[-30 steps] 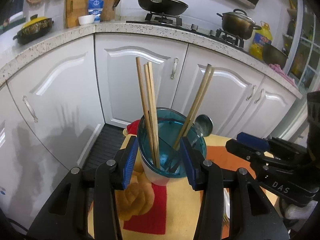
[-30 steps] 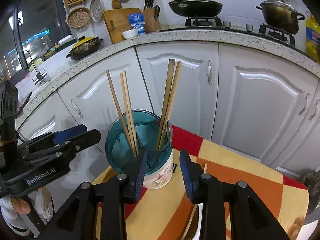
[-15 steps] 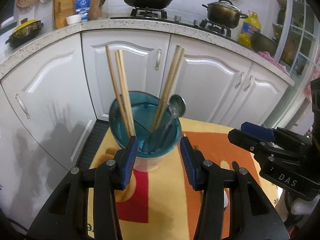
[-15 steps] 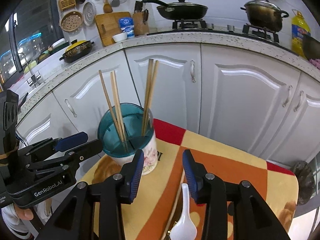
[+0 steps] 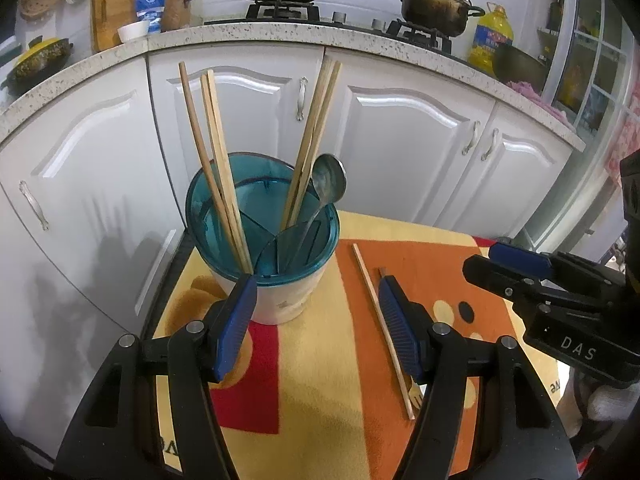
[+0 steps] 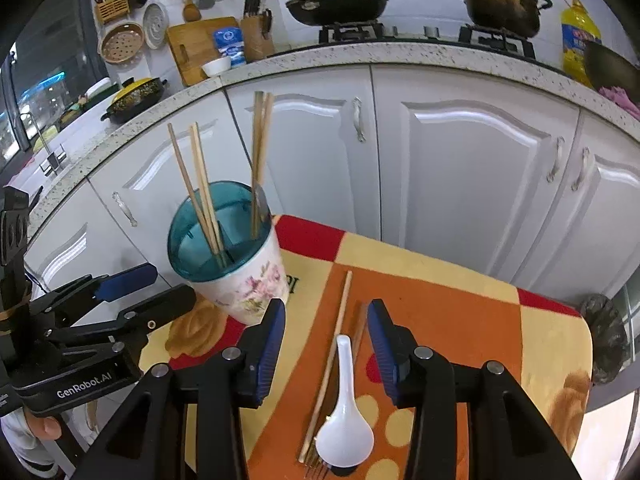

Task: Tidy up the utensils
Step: 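Open both tools to release the utensils and withdraw over the cloth, then grasp the white ceramic spoon with the right tool while the left tool grasps a chopstick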

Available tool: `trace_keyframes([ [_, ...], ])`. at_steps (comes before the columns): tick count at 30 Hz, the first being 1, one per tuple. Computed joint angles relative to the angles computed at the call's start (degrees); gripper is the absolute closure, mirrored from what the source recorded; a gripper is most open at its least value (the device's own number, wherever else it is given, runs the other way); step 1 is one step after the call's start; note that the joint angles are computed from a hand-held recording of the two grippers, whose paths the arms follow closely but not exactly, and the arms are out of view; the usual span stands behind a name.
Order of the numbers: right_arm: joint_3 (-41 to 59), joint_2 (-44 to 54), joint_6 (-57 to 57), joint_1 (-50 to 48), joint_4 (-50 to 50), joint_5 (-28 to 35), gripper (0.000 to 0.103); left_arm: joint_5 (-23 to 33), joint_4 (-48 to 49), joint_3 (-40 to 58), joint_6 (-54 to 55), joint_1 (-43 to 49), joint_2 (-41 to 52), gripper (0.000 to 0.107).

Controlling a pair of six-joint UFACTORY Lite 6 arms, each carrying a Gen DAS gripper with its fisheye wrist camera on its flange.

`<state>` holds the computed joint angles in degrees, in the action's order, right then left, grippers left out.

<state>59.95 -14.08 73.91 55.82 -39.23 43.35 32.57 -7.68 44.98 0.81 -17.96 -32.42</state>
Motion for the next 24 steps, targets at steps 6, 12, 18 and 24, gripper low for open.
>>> trace_keyframes([
  [6, -3.3, -1.3, -0.8, -1.4, 1.9, -1.1, 0.062, -0.6, 0.6, -1.0, -0.7, -0.3, 0.7, 0.044],
  [12, -9.3, -1.7, -4.8, -5.1, 6.9, -5.9, 0.062, -1.2, -2.7, -3.3, 2.9, 2.2, 1.1, 0.044],
  [18, -14.0, 3.4, -12.3, -10.2, 15.5, -16.0, 0.063, -1.7, -5.2, -6.5, 5.9, 3.9, 2.2, 0.044],
  [24, -14.4, 11.1, -25.9, -14.3, 27.4, -24.2, 0.086, -2.7, -5.1, -7.3, 5.3, 2.1, 4.3, 0.044],
])
